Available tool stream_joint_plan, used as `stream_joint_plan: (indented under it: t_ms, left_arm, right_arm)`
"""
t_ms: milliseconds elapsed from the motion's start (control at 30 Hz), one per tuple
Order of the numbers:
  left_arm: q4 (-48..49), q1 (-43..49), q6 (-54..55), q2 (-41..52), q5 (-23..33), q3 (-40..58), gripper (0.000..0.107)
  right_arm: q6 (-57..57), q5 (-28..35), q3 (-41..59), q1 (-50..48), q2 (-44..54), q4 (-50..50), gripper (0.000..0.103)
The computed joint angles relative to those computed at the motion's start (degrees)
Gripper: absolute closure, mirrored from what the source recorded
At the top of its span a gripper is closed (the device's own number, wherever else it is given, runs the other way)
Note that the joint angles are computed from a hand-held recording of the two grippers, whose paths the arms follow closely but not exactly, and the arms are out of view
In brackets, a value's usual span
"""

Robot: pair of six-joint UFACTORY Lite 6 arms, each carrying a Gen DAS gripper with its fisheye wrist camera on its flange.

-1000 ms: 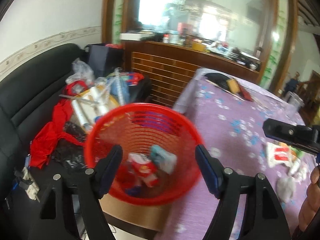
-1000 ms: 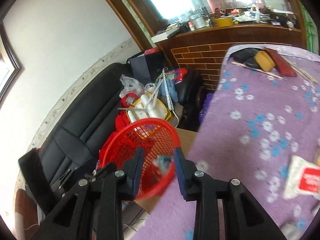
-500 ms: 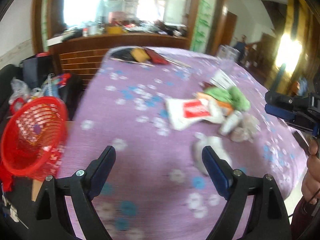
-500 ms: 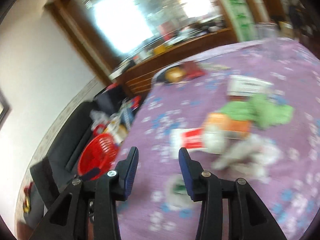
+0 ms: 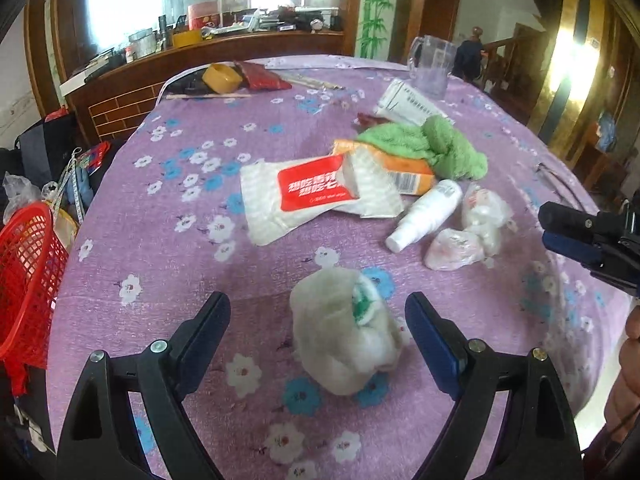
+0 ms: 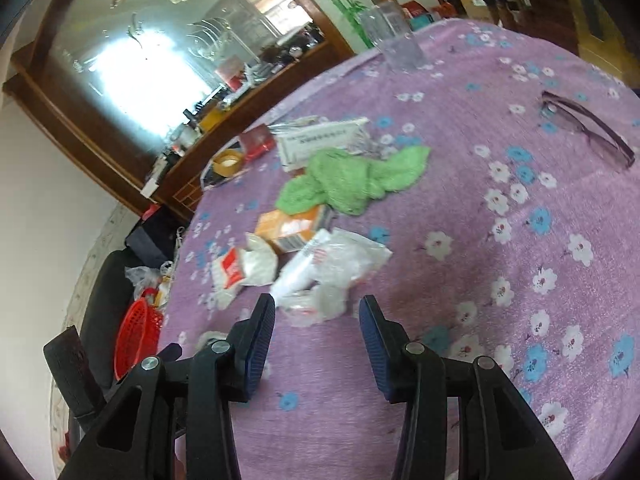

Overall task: Collect trash
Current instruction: 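Grasp the white crumpled tissue with the left tool while the right grasps the clear plastic bag, then carry the tissue and plastic bag over to the red wastebasket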

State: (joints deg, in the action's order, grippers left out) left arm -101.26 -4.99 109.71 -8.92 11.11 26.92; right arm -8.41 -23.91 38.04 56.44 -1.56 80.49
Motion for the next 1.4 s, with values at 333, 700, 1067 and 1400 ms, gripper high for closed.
stream_joint_plan:
  t_ms: [333,700,1067,1400]
  left_arm:
    - [-3.5,3.4,4.9,5.1,7.3,0.8,0.062]
    - [-8.0,4.3,10.7,-3.4,8.8,-5.7,0.079]
    - [3.5,8.5,0.5,-13.6,10.9,-10.4,0.079]
    - [18.9,14.6,-13.7,-24.0,16.2,-12.6,0.080]
  right_arm:
    - [4.1,5.0,9.5,-5.8,13.7,-6.6,0.055]
    - [1.4,2.0,9.6,-2.6,13.8,-4.1,0.074]
    - [-16.7,-13.3,12.2,11.5,9.5,15.5,0.074]
    - [-23.5,-20.2,17.2,16.8,10.3,20.8,0.074]
